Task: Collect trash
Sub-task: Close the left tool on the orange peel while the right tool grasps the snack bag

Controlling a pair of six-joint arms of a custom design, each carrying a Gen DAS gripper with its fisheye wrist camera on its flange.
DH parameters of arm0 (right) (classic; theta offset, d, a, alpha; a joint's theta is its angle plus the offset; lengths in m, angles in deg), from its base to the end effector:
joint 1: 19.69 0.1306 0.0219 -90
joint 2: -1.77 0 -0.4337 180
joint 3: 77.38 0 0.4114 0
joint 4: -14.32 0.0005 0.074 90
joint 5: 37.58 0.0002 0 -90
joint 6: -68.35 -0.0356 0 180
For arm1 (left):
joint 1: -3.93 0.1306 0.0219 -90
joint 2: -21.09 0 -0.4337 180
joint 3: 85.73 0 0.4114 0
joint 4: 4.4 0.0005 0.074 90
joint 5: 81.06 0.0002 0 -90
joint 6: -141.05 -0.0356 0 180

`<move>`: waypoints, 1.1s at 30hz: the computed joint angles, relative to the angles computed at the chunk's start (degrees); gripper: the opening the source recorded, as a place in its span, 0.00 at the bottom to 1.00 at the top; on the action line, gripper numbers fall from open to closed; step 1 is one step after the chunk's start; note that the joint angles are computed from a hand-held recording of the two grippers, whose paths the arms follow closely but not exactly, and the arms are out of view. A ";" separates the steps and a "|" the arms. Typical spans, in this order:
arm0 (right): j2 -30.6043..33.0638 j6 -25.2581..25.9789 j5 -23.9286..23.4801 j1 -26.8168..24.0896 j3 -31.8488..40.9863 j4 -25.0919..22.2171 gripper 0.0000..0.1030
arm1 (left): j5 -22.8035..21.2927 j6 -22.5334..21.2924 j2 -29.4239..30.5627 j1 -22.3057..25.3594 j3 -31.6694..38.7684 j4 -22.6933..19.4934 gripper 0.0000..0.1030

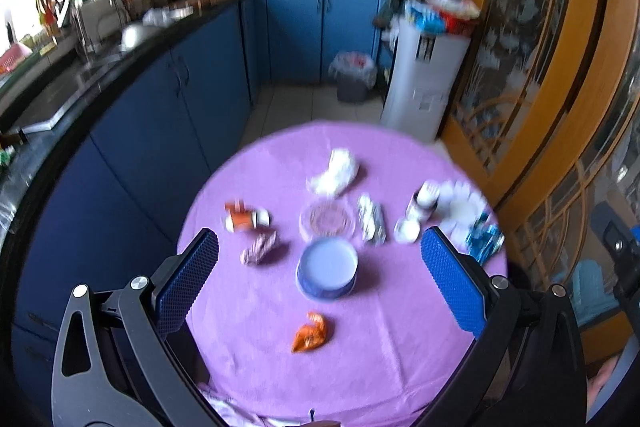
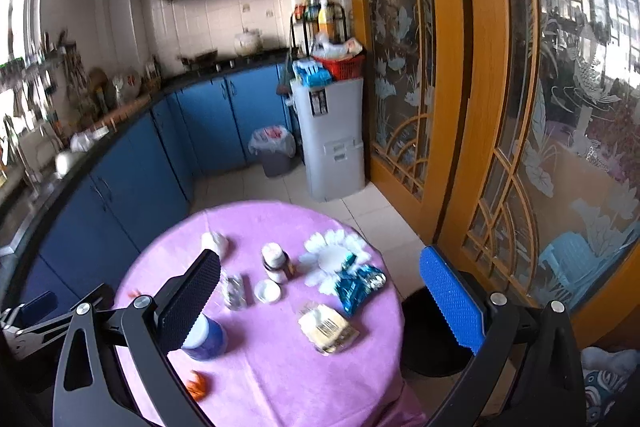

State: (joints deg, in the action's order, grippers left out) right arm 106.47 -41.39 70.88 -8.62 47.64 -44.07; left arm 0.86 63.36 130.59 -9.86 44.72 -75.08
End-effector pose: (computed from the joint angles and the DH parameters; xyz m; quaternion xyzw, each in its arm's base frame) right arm 0.5935 0.1041 0.6264 0.1371 0.8796 -0.0242 0.4549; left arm 0.6045 -0.1437 0.6030 -0.0122 0.9368 -0.0131 0.3494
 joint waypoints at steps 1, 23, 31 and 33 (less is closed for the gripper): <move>0.82 0.58 0.15 -0.08 0.11 -1.04 0.94 | 0.68 0.08 0.30 0.22 -0.54 -0.91 0.97; 9.62 3.77 -7.52 -3.02 -4.13 -8.72 0.94 | 7.74 -0.15 6.85 2.23 -9.30 -13.45 0.97; 13.57 5.39 -11.52 -3.79 -0.02 -11.72 0.94 | 7.57 2.83 9.03 2.38 -9.33 -14.45 0.89; 14.47 6.13 -11.66 -3.81 0.95 -12.27 0.94 | 7.23 3.41 9.39 2.51 -9.36 -14.72 0.86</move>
